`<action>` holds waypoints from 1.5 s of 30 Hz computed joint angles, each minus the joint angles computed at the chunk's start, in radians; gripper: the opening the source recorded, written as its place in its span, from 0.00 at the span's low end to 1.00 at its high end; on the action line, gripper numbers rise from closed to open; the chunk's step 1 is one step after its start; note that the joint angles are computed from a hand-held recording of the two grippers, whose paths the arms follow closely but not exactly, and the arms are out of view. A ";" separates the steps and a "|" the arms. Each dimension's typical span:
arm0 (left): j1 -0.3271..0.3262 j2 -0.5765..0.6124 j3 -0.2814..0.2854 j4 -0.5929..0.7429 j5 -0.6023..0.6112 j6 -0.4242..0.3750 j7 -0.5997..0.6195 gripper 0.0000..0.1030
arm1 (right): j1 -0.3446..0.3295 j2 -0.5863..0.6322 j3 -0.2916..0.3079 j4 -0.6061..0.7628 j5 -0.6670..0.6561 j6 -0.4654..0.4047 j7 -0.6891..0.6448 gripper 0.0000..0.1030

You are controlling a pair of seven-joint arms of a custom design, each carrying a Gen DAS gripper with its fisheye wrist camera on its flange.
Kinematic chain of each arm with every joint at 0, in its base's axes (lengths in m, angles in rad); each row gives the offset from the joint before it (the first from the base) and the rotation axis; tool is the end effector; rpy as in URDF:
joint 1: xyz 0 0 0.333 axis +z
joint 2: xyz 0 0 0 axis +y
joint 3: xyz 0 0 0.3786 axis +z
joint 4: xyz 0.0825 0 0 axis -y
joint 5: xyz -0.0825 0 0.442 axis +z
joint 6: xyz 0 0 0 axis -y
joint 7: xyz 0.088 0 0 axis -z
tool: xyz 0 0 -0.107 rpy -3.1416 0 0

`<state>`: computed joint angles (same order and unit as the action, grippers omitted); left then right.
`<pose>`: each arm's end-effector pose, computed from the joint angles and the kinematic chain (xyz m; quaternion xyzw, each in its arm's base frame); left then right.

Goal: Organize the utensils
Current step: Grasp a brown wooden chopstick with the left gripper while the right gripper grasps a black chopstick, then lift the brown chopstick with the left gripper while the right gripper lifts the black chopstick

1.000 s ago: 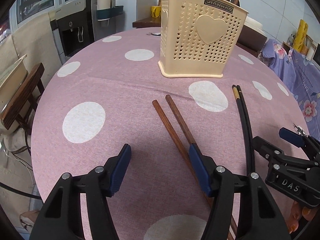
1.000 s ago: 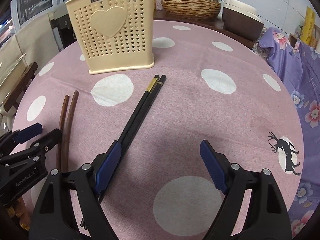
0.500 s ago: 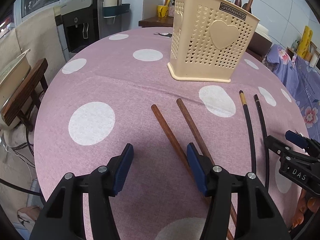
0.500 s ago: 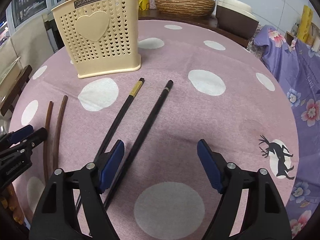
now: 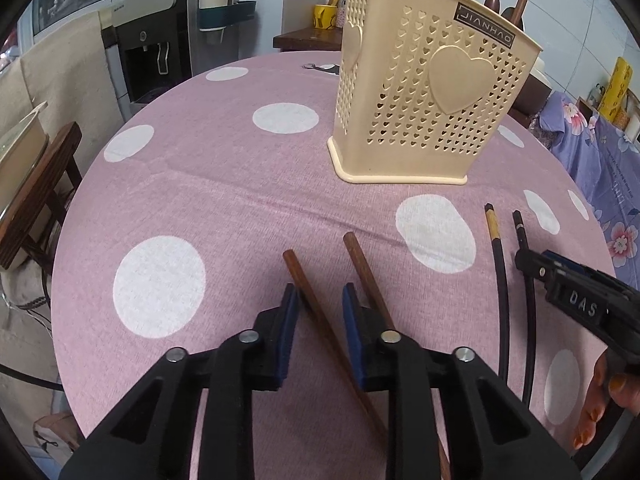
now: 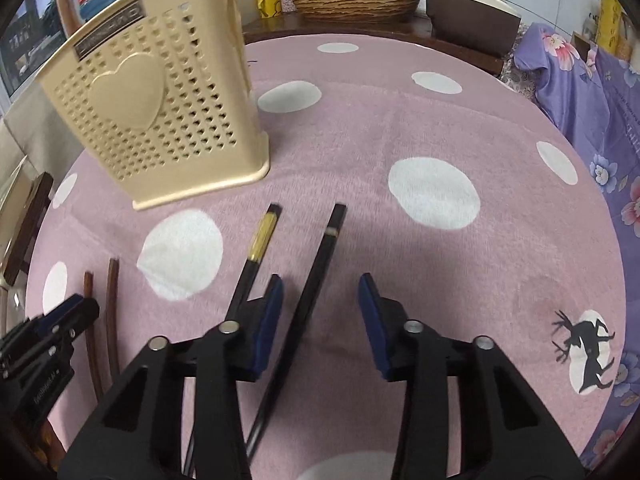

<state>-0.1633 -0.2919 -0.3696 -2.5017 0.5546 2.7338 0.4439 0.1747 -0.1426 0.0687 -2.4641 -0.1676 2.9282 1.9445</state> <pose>0.4202 -0.2781 0.4565 -0.7109 0.6289 -0.2367 0.2075 0.5214 0.1411 0.4396 -0.6827 0.6660 -0.1773 0.2428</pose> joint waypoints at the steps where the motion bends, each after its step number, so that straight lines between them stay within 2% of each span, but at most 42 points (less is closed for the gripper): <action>1: 0.004 0.006 -0.002 0.007 0.008 -0.005 0.000 0.16 | -0.014 0.012 0.009 0.013 -0.027 -0.001 0.026 0.30; 5: -0.001 0.027 0.011 0.027 0.010 -0.012 0.016 0.13 | -0.021 0.057 0.010 0.071 -0.084 -0.027 0.081 0.21; 9: -0.001 0.039 0.010 0.039 0.024 -0.014 0.008 0.12 | -0.021 0.082 0.011 0.103 -0.207 -0.038 0.171 0.13; 15: -0.008 0.039 0.023 0.033 0.021 0.003 0.005 0.12 | 0.001 0.081 -0.010 0.098 -0.178 -0.028 0.139 0.10; 17: -0.008 0.038 0.029 0.028 0.005 0.019 0.005 0.11 | 0.014 0.081 -0.020 0.093 -0.101 -0.016 0.082 0.09; 20: -0.011 0.023 0.048 0.001 -0.047 0.068 0.012 0.10 | 0.048 0.077 -0.039 0.081 0.104 0.003 -0.079 0.08; 23: -0.009 0.015 0.057 -0.018 -0.106 0.110 0.033 0.09 | 0.053 0.065 -0.037 0.065 0.167 0.023 -0.132 0.08; 29: 0.025 -0.005 0.031 -0.034 -0.134 0.142 0.027 0.09 | 0.081 0.036 -0.052 0.041 0.324 0.052 -0.255 0.08; 32: 0.043 -0.027 0.016 -0.044 -0.138 0.162 0.021 0.09 | 0.124 0.007 -0.082 0.022 0.450 0.077 -0.365 0.08; 35: 0.057 -0.052 0.004 -0.053 -0.144 0.189 0.024 0.09 | 0.142 -0.033 -0.090 0.000 0.494 0.104 -0.416 0.08; 39: 0.085 -0.105 -0.023 -0.067 -0.146 0.222 0.021 0.08 | 0.162 -0.105 -0.096 -0.044 0.481 0.160 -0.446 0.08; 45: 0.122 -0.204 -0.053 -0.083 -0.173 0.268 0.052 0.08 | 0.281 -0.235 -0.192 -0.102 0.467 0.237 -0.515 0.08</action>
<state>-0.0408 -0.4963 -0.4231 -2.5844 0.3820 3.0015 0.4955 0.4561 -0.3778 -0.1237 -2.5664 0.2991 3.1648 1.4293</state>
